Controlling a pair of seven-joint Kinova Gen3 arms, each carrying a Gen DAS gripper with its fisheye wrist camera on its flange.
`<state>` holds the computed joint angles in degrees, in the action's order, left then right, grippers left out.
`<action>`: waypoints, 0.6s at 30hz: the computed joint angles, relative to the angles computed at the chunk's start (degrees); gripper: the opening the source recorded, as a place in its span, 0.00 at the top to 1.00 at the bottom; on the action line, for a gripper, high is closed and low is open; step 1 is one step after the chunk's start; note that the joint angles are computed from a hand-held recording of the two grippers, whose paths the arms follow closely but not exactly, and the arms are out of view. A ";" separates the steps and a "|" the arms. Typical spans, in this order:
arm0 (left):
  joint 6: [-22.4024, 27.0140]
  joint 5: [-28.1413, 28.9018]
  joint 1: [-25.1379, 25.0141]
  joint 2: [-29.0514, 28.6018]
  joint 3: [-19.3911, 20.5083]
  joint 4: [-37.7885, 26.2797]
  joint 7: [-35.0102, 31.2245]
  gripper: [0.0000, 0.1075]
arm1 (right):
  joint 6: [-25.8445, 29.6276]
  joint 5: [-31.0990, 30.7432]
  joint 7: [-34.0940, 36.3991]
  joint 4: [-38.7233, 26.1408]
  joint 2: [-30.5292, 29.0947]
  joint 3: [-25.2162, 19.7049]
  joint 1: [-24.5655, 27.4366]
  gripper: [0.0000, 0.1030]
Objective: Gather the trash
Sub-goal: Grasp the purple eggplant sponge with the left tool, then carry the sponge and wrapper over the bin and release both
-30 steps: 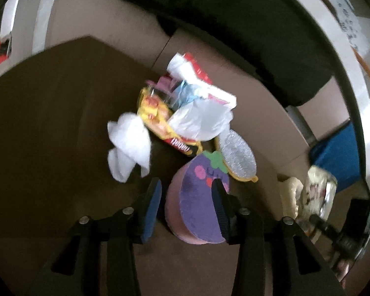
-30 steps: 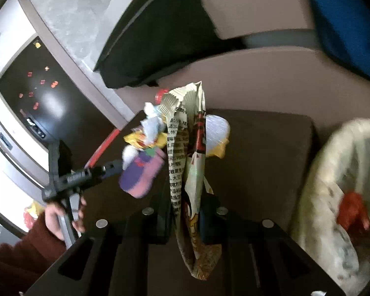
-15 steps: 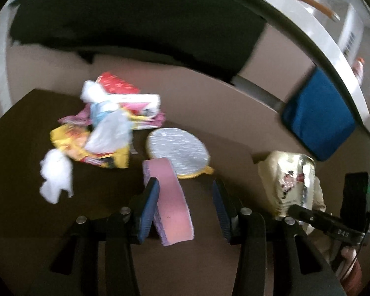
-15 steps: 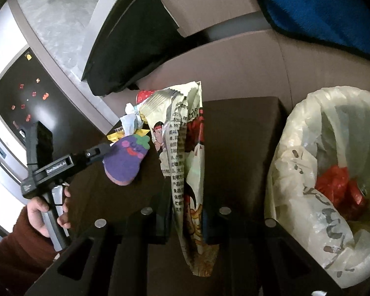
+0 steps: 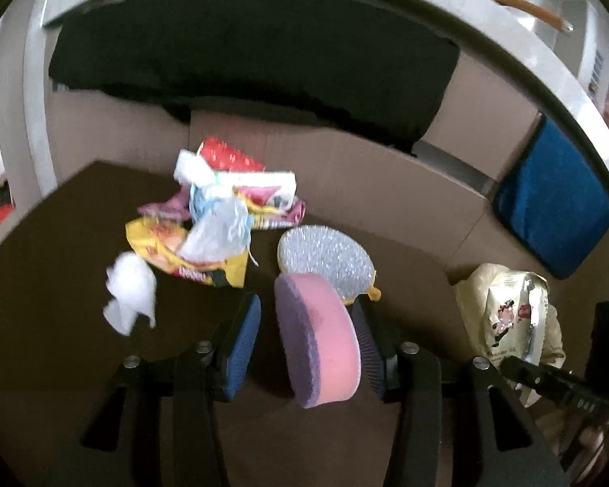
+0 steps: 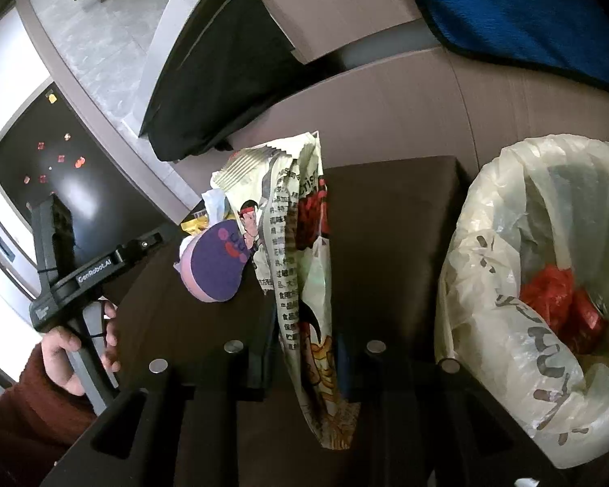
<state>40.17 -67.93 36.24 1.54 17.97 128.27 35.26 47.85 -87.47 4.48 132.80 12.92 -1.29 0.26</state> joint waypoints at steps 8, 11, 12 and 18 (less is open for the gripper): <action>-0.01 5.28 1.60 6.04 -2.62 -4.84 -6.50 0.54 | -4.00 -1.99 -0.45 1.08 -2.54 -0.13 -1.86 0.78; -2.33 10.52 0.85 5.73 -3.75 -5.24 -10.06 0.67 | -8.46 -2.24 -1.44 1.42 -5.42 -0.71 -3.72 0.78; -2.28 10.76 1.60 5.32 -4.38 -5.08 -10.01 0.68 | -9.71 -2.11 -1.56 1.55 -6.65 -0.94 -4.30 0.80; 6.91 5.74 6.00 2.01 -1.25 -5.61 -5.91 0.71 | -13.02 -2.02 -2.82 2.02 -12.58 -1.03 -5.80 0.85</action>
